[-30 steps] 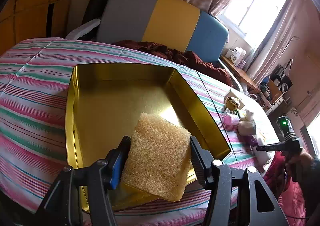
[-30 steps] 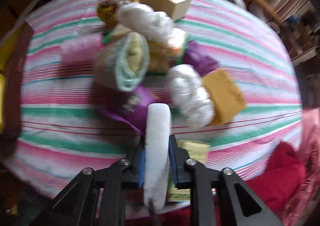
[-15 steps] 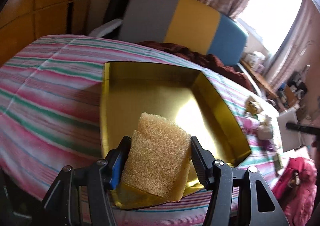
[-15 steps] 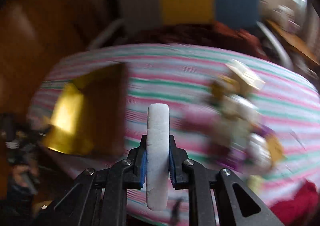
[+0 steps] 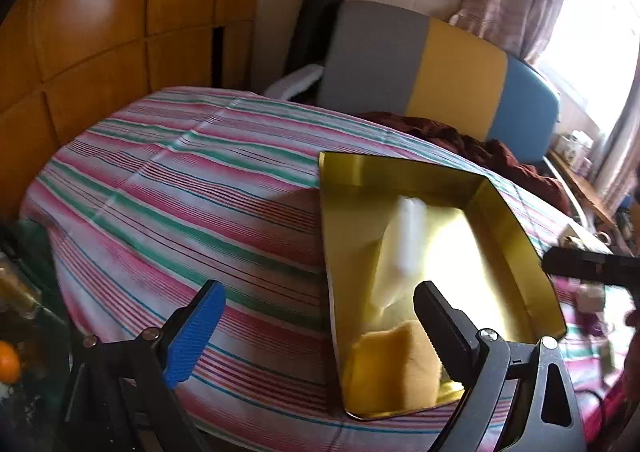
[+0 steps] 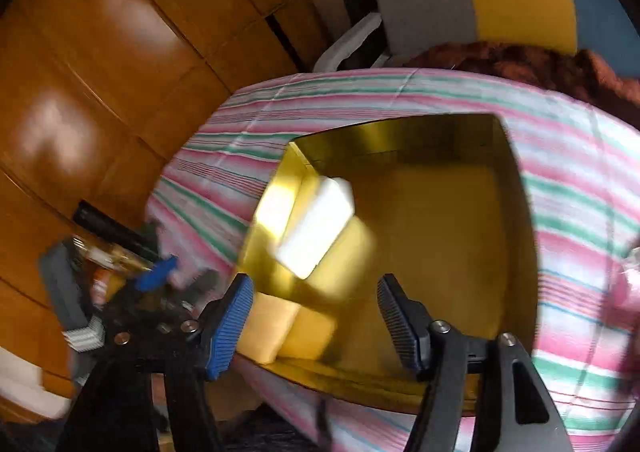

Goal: Organize objects
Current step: 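Place the sponge and soap bar in the gold tray, opening both grippers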

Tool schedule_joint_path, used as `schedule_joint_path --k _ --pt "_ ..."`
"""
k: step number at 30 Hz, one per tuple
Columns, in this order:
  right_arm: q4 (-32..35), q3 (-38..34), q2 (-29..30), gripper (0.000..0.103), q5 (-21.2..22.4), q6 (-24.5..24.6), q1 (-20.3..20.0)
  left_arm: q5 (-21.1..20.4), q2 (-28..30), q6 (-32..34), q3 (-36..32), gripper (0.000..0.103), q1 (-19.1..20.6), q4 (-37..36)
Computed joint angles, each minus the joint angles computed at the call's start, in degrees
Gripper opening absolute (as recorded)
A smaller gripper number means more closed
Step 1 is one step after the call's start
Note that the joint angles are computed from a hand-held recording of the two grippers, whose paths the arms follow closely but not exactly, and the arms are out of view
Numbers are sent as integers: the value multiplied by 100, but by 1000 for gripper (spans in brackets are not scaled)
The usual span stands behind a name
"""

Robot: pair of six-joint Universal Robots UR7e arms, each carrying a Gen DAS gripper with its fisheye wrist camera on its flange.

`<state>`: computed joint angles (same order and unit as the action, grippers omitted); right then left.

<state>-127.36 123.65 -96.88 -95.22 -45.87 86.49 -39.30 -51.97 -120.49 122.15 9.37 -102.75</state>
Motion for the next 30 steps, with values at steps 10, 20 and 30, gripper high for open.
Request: schedule_joint_path --k 10,20,30 --pt "-3757 1681 -735 65 -212 -2185 -215 179 442 -115 -597 102 -114 844" --pt "-2763 1390 -1022 65 -147 -1798 -828 275 995 393 -1137 102 -194 971" --pt "-2003 1011 -1079 65 -118 -1505 -1279 466 1180 1358 -1110 102 -228 23"
